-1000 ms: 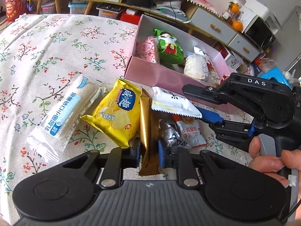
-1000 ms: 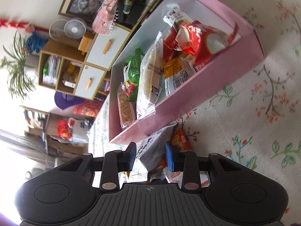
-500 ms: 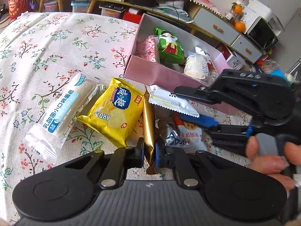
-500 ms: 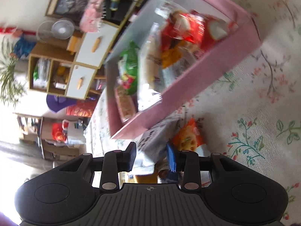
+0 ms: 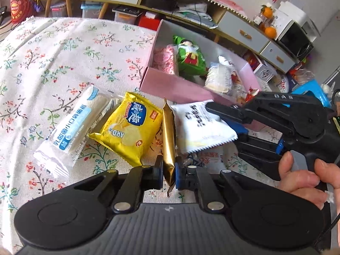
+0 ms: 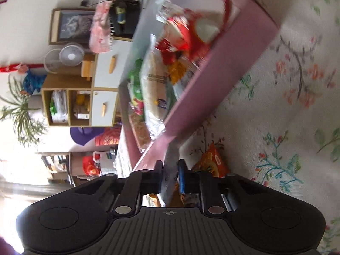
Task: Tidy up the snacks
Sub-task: 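Hold the gold packet up with the left tool while the right grasps the white printed packet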
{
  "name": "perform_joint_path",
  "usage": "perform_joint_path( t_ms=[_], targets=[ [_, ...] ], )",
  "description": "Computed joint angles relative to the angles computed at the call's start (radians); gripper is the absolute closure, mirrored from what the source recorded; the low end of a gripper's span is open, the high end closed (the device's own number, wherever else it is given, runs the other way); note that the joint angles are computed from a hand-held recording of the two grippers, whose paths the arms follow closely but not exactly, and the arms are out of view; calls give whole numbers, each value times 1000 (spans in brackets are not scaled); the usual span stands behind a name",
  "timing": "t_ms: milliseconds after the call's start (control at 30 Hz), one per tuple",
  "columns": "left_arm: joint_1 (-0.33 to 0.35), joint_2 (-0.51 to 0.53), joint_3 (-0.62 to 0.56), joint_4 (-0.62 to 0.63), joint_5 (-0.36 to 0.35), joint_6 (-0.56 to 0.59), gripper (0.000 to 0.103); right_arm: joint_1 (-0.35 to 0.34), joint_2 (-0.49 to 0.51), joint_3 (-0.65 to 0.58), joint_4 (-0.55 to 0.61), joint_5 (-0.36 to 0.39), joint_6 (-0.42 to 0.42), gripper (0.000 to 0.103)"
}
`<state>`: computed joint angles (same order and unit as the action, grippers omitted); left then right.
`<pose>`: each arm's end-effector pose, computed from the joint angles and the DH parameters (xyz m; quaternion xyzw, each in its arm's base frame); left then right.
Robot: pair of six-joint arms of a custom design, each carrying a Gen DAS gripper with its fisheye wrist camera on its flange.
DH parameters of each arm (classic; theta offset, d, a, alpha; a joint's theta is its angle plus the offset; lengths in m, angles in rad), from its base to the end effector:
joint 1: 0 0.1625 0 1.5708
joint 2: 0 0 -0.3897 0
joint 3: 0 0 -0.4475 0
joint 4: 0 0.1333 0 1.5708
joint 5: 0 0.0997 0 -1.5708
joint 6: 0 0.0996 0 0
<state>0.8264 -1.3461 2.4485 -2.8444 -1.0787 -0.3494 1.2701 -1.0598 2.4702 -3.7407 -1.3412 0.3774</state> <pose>-0.1397 -0.4179 0.0736 0.1692 0.9516 -0.1970 0.1642 0.0302 -0.4293 0.0590 0.2668 0.8842 -0.3639 0.1204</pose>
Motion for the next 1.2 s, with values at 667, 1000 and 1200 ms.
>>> perform_joint_path(
  t_ms=[667, 1000, 1200],
  targets=[
    [-49, -14, 5, -19, -61, -53, 94, -57, -338, 192, 121, -33, -153, 91],
    [-47, 1, 0, -31, -57, -55, 94, -94, -370, 213, 124, -15, -170, 90],
    [-47, -2, 3, -35, -54, -60, 94, -104, -379, 218, 131, -2, -173, 90]
  ],
)
